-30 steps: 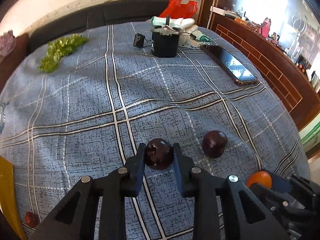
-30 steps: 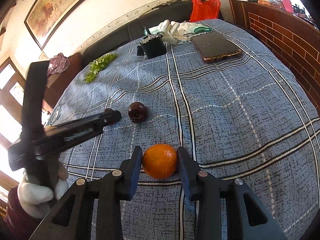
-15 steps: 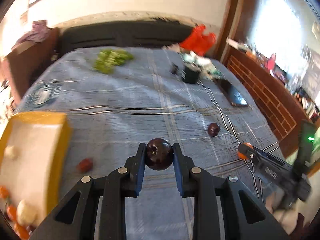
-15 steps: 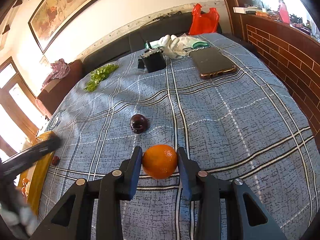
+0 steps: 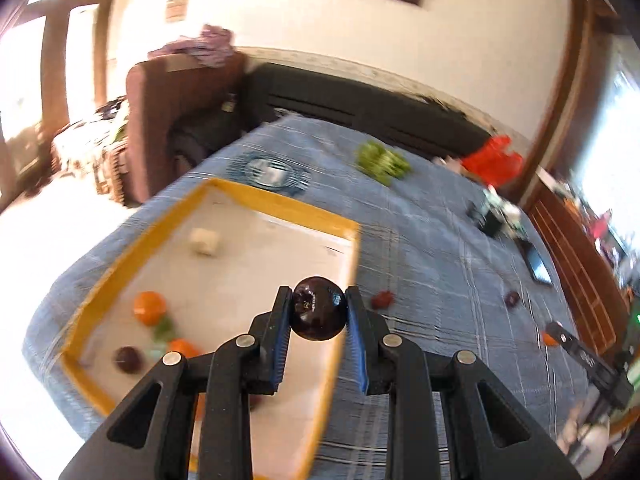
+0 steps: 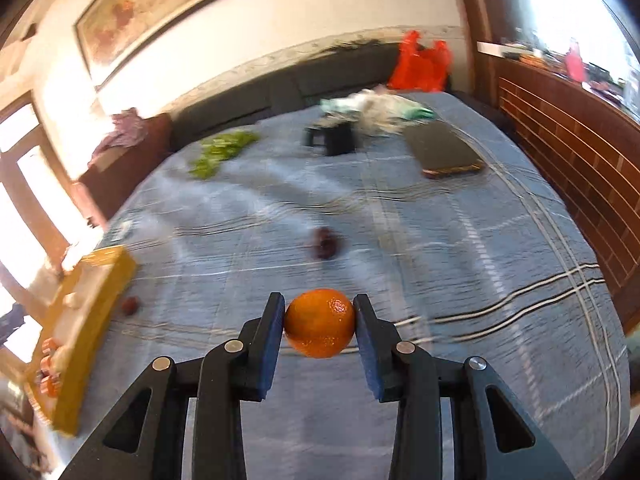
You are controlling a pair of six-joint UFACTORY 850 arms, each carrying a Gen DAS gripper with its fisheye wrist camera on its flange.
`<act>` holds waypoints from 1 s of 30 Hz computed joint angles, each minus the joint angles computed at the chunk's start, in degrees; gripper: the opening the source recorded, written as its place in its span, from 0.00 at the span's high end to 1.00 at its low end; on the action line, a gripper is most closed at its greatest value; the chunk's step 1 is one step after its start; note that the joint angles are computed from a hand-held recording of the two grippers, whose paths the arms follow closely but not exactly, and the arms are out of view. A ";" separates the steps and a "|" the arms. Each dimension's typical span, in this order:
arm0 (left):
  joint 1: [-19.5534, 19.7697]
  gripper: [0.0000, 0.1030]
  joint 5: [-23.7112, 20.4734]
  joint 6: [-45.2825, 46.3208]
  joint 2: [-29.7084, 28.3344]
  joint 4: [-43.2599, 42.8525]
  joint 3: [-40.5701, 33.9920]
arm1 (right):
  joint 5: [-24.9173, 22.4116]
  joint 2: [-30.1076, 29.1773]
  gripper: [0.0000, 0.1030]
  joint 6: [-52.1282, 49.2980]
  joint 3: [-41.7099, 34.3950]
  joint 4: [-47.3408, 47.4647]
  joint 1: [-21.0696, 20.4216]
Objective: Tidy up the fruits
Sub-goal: 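Lower plum into tray with left tool while right releases tangerine there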
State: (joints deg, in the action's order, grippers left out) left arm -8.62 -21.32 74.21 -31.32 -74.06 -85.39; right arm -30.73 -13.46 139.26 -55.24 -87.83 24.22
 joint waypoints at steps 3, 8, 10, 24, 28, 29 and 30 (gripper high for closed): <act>2.16 0.75 0.34 2.22 0.82 -3.74 0.52 | 0.53 -1.17 0.62 -3.04 -4.19 -0.40 2.48; 4.68 0.75 1.39 5.56 1.29 -7.75 1.03 | 2.98 -5.88 0.62 -10.44 -13.45 0.19 5.59; 5.11 0.75 2.04 5.01 0.63 -7.10 0.71 | 5.25 -8.60 0.62 -14.11 -17.77 1.37 6.33; 5.34 0.75 -2.02 -17.43 -12.79 18.37 -15.85 | 8.86 -34.53 0.62 -77.10 -53.03 52.53 7.13; 4.89 0.75 -4.03 -26.73 -17.50 27.78 -22.34 | 4.00 -40.76 0.61 -86.48 -62.06 60.01 7.00; 4.88 0.75 -4.44 -28.06 -18.26 29.06 -23.38 | 2.84 -42.19 0.61 -88.10 -64.22 61.41 6.91; 4.82 0.75 -4.83 -29.48 -19.11 30.42 -24.57 | 2.12 -43.27 0.61 -89.47 -65.71 62.74 6.73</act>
